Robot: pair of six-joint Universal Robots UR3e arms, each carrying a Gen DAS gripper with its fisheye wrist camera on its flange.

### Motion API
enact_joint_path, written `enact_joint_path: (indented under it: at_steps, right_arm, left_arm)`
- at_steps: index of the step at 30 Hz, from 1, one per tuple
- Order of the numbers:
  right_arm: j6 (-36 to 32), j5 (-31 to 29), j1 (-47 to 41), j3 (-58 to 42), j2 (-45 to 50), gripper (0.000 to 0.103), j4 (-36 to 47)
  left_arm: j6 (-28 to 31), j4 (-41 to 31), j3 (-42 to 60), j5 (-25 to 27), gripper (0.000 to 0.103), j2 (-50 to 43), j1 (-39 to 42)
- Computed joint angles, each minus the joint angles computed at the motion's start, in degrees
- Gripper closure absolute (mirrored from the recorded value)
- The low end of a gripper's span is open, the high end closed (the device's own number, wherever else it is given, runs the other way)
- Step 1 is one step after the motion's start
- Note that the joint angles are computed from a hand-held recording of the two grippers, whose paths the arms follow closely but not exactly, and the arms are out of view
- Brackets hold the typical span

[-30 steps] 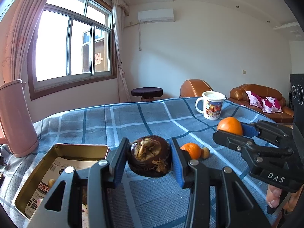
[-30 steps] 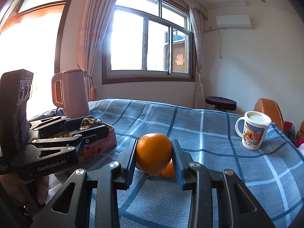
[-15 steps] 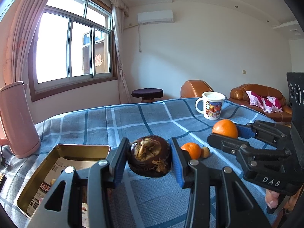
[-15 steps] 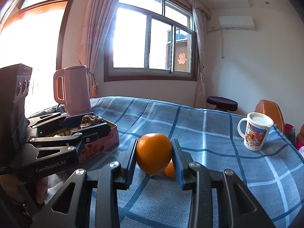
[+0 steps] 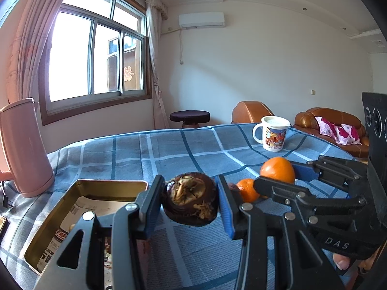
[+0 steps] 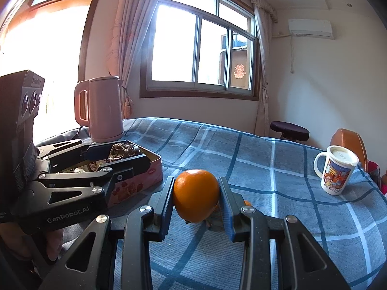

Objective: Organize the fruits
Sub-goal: 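Lift the dark fruit with the left gripper while the right lifts the orange, then carry both fruits over the tin and open the left gripper while the right releases the orange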

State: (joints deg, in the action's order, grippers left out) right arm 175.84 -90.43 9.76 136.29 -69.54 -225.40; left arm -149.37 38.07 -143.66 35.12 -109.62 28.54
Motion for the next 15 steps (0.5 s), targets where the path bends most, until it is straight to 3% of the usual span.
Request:
enact_joint_path:
  at_steps: [15]
  right_arm:
    - [-0.8, -1.8, 4.9, -8.0, 3.6, 0.066, 6.2]
  left_arm:
    - [0.6, -3.4, 1.2, -0.9, 0.058, 0.0, 4.3]
